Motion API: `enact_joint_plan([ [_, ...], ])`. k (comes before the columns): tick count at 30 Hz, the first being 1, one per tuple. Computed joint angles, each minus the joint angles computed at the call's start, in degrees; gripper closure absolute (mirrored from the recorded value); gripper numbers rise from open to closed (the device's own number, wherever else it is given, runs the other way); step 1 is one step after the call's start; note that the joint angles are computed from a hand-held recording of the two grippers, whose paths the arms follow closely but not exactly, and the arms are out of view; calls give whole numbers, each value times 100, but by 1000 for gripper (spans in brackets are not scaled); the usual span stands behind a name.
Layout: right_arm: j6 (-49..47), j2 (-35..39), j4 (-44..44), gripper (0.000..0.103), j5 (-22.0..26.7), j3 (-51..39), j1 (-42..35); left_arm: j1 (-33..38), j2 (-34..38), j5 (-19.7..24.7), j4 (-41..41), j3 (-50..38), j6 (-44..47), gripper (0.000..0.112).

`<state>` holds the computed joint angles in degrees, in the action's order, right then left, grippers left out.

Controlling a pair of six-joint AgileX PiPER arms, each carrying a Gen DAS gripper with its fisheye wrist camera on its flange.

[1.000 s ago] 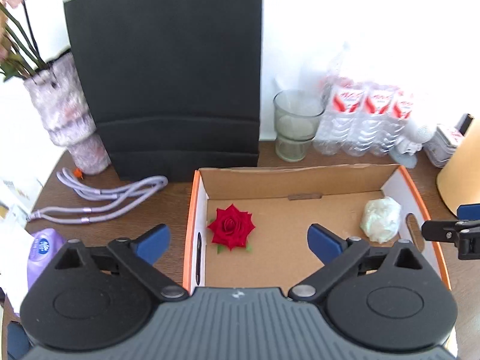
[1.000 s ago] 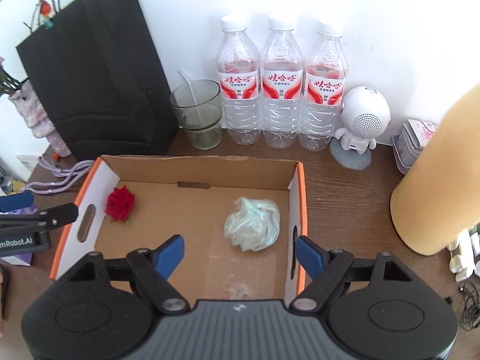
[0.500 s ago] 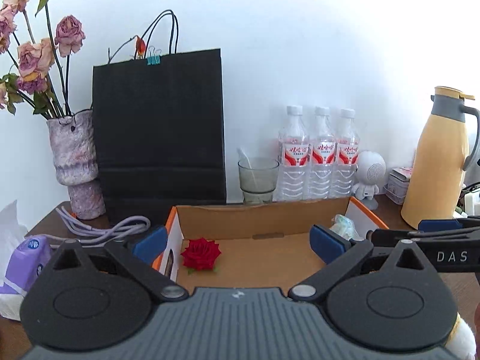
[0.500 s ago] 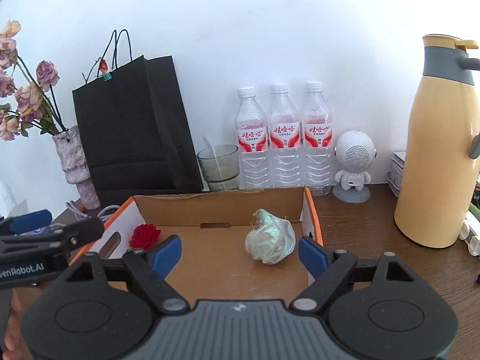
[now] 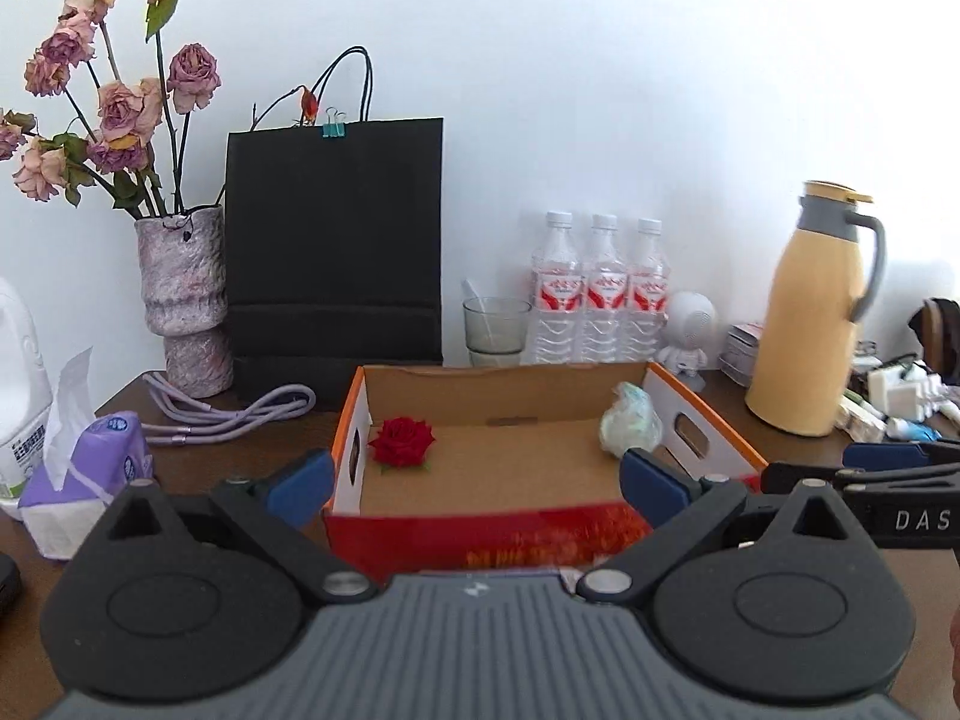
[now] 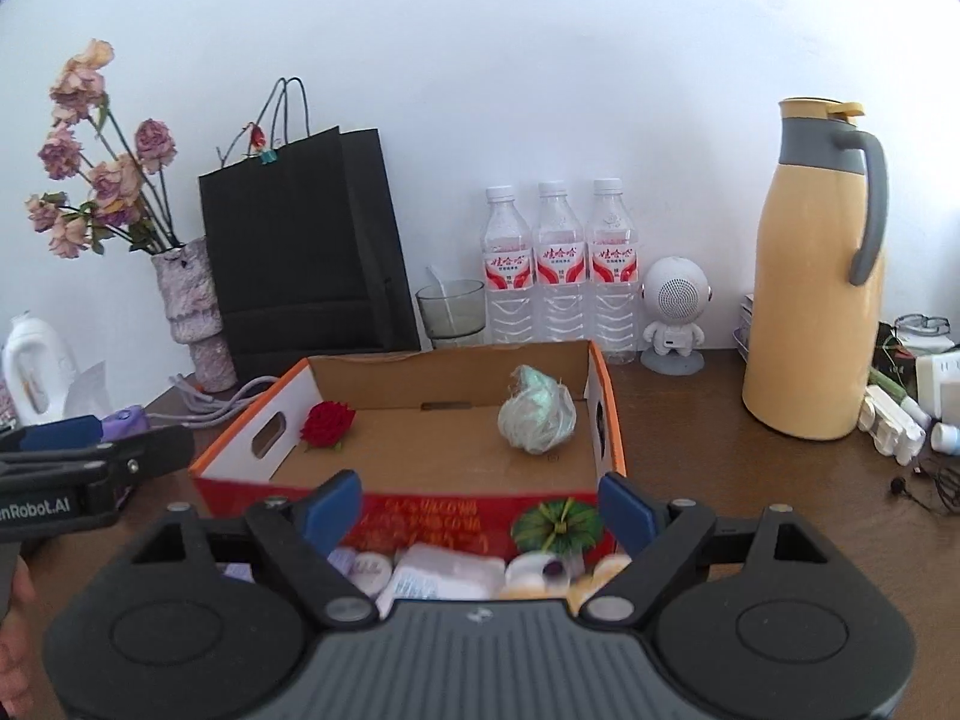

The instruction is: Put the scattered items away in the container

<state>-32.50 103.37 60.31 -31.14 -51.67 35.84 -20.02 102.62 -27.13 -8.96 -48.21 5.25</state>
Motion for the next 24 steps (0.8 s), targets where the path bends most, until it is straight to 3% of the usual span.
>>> enact_joint_plan([
  [5, 708, -632, 451, 17, -1325, 1808, 1530, 260, -967, -938, 1198, 2251, -1014, 9],
  [7, 1130, -669, 910, 16, -1859, 2327, 2282, 143, -1074, -1297, 687, 2909, -607, 9],
  [9, 1686, -655, 1232, 16, -2138, 2775, 2944, -27, -1208, -1274, 146, 3311, -378, 9],
  [11, 1813, -550, 1942, 16, -2364, 2907, 3555, 85, -1314, -1503, 456, 3718, -579, 9],
  [14, 1903, -504, 2350, 16, -2479, 3021, 4057, 74, -1330, -1878, 508, 4067, -500, 9],
  [16, 1826, -521, 2344, 16, -2412, 3022, 4050, 57, -1235, -1835, 563, 4012, -561, 9],
  [20, 1785, -537, 1647, 18, -2057, 2851, 3415, 103, -1010, -1510, 844, 3539, -781, 9],
  [22, 1738, -466, 1152, 19, -1835, 2679, 2984, 154, -842, -1572, 1233, 3274, -975, 9],
  [24, 1460, -350, 821, 26, -1475, 2377, 2497, 123, -604, -1498, 1609, 2837, -1129, 12],
])
